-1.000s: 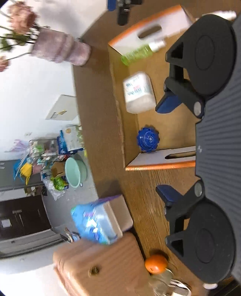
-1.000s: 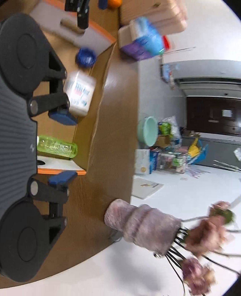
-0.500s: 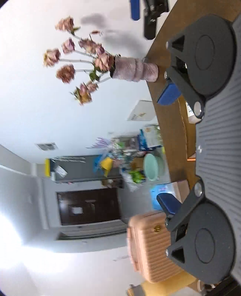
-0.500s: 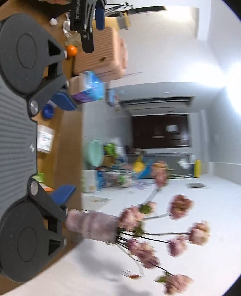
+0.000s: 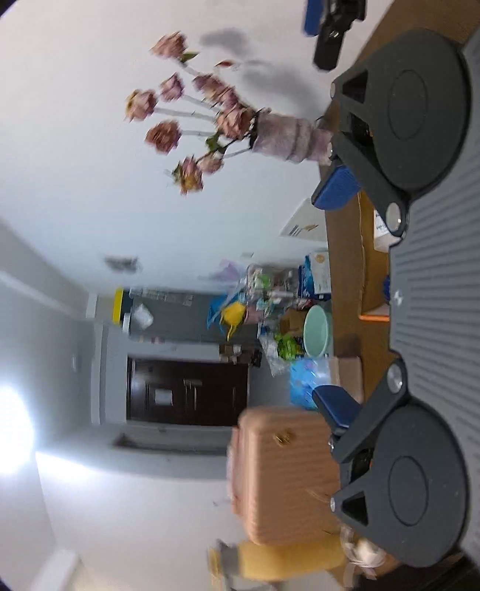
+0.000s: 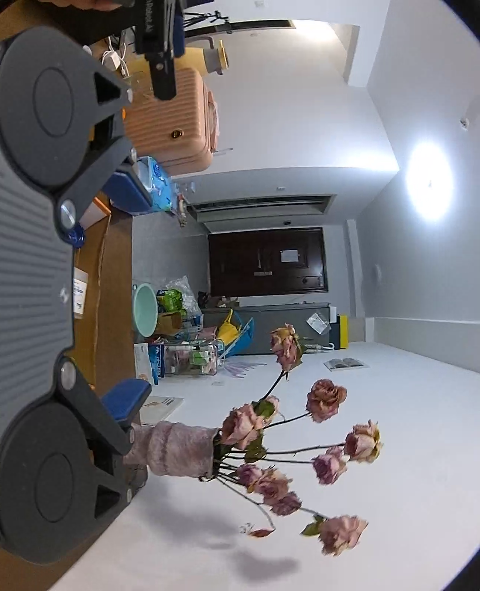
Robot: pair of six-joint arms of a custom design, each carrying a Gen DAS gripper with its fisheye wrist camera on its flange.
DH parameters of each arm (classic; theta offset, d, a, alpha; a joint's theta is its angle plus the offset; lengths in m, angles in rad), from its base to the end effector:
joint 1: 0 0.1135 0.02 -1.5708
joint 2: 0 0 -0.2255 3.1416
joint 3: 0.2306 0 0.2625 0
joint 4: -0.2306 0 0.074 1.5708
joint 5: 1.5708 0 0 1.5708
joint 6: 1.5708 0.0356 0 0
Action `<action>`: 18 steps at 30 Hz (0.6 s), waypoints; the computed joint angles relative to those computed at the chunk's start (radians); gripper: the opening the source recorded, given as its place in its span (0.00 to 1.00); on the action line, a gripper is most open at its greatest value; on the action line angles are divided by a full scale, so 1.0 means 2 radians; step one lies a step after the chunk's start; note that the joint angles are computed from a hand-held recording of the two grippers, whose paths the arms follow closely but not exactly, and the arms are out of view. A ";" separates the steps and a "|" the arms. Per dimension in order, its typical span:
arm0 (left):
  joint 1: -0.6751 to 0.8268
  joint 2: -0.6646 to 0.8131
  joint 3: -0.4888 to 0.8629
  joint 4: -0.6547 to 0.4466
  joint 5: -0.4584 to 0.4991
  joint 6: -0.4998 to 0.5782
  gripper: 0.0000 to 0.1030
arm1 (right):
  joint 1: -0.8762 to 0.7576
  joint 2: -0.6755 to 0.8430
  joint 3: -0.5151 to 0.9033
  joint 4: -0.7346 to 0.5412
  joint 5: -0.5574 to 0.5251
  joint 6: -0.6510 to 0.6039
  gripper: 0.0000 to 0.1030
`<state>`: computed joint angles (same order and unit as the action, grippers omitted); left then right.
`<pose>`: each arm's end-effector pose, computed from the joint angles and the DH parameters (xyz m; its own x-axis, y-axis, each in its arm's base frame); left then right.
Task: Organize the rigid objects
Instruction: 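Withdraw both tools from the box back toward the remaining items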
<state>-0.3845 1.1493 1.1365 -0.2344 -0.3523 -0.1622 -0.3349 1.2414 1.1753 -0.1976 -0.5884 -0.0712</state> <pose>0.2718 -0.0967 0.3497 -0.2306 -0.0702 -0.9705 0.0048 0.9973 -0.0733 0.2955 -0.0819 0.3429 -0.2290 0.0170 -0.9733 -0.2496 0.9654 0.0756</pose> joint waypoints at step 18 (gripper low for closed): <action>-0.159 -0.465 -0.354 -0.145 -0.105 0.015 1.00 | -0.165 -0.310 -0.301 -0.100 -0.162 -0.135 0.95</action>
